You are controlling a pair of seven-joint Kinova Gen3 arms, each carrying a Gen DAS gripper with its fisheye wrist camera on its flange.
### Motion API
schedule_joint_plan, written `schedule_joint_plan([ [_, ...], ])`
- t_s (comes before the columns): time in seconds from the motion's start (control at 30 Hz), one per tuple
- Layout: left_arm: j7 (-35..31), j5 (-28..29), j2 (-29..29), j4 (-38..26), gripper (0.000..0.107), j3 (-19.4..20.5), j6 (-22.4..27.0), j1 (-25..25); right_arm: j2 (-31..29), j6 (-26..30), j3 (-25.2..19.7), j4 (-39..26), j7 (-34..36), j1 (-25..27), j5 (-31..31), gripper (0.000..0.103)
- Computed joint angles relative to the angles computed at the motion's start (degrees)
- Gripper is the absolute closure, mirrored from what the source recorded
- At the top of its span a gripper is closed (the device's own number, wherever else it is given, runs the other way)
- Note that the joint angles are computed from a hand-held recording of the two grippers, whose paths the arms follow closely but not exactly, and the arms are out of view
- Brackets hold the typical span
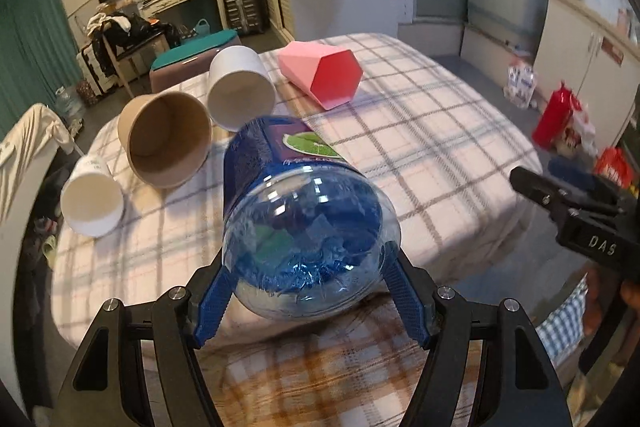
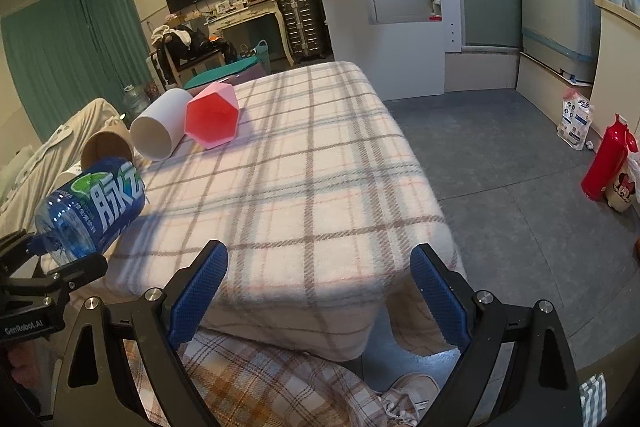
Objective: Flip cup upside down
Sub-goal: 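Rotate the held bottle with the left gripper so its base points down, then lower the bottle base-first onto the table and open the left gripper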
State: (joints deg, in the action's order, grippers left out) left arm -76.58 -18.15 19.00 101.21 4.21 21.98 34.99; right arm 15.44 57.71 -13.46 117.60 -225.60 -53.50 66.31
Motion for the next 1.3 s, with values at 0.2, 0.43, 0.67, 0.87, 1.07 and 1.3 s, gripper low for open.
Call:
schedule_joint_plan([
  [0.2,-3.5,-2.8,1.2,-4.3,0.034,-0.3,3.4,0.6,-0.5,-1.4,0.3,0.8,-1.4,1.0,0.9,0.010],
  [0.43,-8.0,0.9,3.6,-9.2,0.036,1.4,4.3,-2.2,-0.6,-3.0,0.6,0.9,-0.8,2.6,1.3,0.010],
  [0.67,-9.9,5.1,6.0,-12.2,0.037,1.6,2.9,-3.7,0.0,-4.5,1.2,0.0,1.5,3.8,1.1,0.010],
  [0.87,-11.3,7.5,6.1,-10.4,0.036,1.9,-1.9,-5.2,0.7,-4.5,1.9,-1.7,4.4,4.0,0.2,0.010],
  [1.07,-13.1,10.8,4.6,-7.5,0.029,2.6,-5.6,-7.5,1.1,-3.1,2.1,-3.4,6.4,2.9,-0.3,0.010],
  [1.3,-12.0,13.9,0.4,-0.7,0.027,2.0,-11.9,-9.0,1.4,2.6,1.5,-6.7,9.6,-0.4,0.1,0.010],
])
